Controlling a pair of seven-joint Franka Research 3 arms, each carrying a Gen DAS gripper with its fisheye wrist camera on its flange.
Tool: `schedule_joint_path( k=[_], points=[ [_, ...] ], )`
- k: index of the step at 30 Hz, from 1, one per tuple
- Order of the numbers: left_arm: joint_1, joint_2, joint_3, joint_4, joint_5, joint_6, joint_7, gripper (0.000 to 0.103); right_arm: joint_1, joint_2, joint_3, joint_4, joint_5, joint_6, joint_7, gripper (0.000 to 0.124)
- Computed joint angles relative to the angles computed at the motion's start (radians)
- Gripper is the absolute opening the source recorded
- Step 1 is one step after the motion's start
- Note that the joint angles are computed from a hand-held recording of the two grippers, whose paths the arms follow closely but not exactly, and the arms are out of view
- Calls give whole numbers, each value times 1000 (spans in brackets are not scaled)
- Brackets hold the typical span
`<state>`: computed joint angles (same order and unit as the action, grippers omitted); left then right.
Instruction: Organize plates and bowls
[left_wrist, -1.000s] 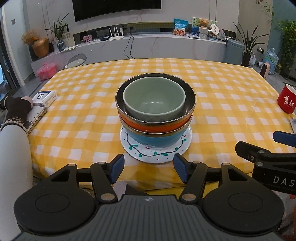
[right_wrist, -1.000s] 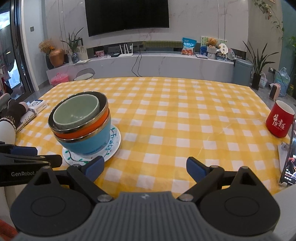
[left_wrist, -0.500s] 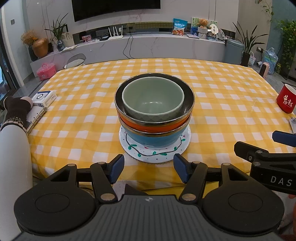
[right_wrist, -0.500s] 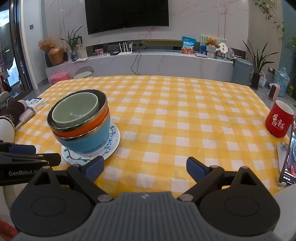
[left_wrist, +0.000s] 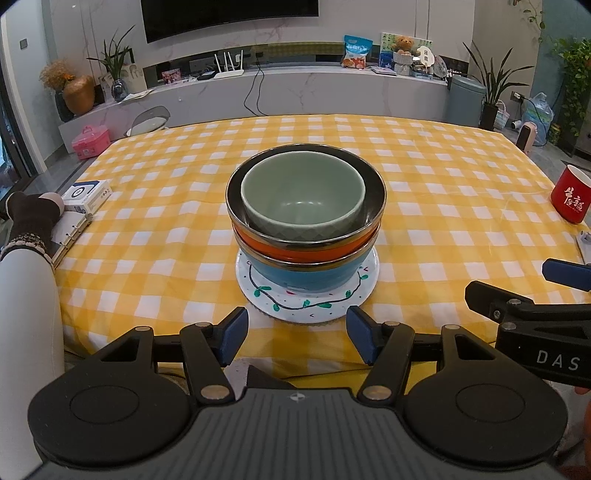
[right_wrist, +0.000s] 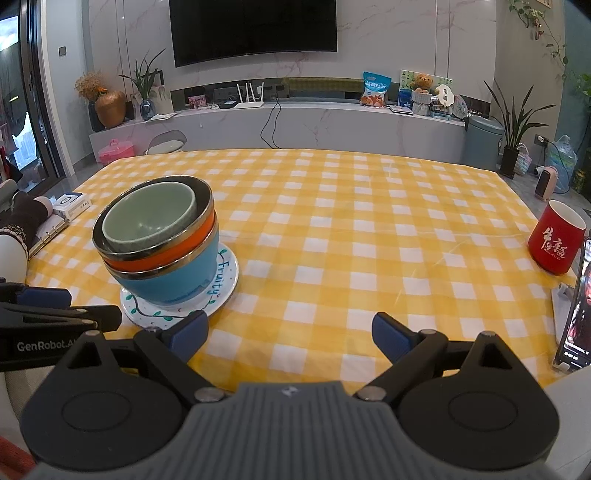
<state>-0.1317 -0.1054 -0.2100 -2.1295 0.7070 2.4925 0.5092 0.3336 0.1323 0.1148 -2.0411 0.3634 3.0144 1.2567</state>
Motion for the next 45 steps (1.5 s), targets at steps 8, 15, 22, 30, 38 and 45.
schedule_joint_path(
  k=[8, 15, 22, 30, 38, 45],
  points=[
    [0, 1, 0, 1, 1, -1, -1, 72, 2, 0, -2, 0, -5, 0, 4, 94],
    [0, 1, 1, 1, 0, 0, 0, 72, 2, 0, -2, 0, -7, -1, 6, 94],
    [-1, 1, 0, 2, 1, -2, -1, 72, -1, 0, -1, -6, -2, 1, -1, 94],
    [-1, 1, 0, 2, 0, -3, -1, 72, 0, 0, -4, -5, -7, -1, 2, 94],
    [-1, 1, 0, 1, 2, -1, -2, 72, -1, 5, -5, 0, -14, -6, 8, 94],
    [-3, 6, -1, 12, -3, -10, -1, 72, 1, 4, -9, 0, -26, -11, 19, 94]
  ],
)
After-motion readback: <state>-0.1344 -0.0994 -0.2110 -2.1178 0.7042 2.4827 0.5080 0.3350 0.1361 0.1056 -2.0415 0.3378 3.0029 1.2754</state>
